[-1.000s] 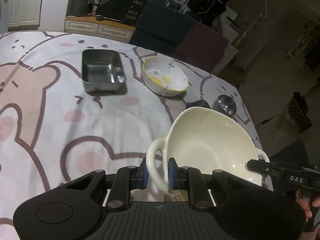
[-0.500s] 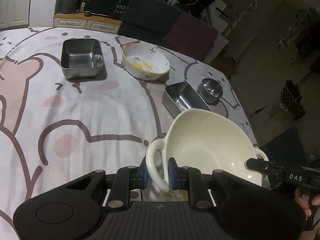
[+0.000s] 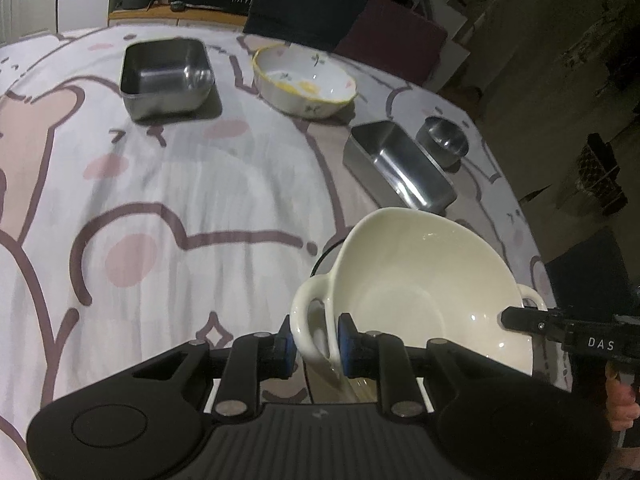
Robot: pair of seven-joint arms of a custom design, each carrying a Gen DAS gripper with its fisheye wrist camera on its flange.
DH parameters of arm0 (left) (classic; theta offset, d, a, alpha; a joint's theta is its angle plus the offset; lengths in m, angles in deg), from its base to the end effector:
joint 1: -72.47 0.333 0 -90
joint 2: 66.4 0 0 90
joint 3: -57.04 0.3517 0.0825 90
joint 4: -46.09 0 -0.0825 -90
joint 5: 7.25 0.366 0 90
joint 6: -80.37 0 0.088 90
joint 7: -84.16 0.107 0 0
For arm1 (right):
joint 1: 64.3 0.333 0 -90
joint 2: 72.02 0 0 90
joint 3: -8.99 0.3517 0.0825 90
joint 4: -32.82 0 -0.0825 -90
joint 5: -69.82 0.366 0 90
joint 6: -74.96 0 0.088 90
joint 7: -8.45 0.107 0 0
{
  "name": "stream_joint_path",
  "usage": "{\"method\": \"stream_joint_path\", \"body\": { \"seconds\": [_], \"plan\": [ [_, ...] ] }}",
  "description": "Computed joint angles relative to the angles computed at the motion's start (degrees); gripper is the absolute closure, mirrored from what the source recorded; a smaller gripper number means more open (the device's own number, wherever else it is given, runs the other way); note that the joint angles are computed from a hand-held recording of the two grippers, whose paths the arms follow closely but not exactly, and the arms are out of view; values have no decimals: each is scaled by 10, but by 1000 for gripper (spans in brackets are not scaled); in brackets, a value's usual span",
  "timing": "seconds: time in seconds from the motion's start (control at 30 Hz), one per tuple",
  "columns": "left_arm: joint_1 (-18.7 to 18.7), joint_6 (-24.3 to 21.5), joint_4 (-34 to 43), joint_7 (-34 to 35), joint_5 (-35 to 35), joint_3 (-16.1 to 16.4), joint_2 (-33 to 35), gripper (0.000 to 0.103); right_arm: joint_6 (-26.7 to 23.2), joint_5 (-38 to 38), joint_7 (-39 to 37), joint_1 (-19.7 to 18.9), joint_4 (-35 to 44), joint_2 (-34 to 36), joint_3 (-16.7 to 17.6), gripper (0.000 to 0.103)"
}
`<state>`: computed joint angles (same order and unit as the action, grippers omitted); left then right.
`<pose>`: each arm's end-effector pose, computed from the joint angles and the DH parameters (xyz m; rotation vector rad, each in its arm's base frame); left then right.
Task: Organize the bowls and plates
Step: 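Carry the cream bowl with both tools and lower it onto the white plate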
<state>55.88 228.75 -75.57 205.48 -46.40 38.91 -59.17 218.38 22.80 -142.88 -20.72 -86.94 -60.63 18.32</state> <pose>0.4850 -0.3151 0.4342 1.3298 -2.5635 0.8426 0.3533 0.4692 0.3969 -1.2977 2.2784 -0.3455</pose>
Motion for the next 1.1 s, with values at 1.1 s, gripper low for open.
{"method": "stream_joint_path", "body": {
  "seconds": [1.1],
  "plan": [
    [-3, 13, 0, -47, 65, -9, 28, 76, 13, 71, -78, 0, 7, 23, -12, 71]
  ]
}}
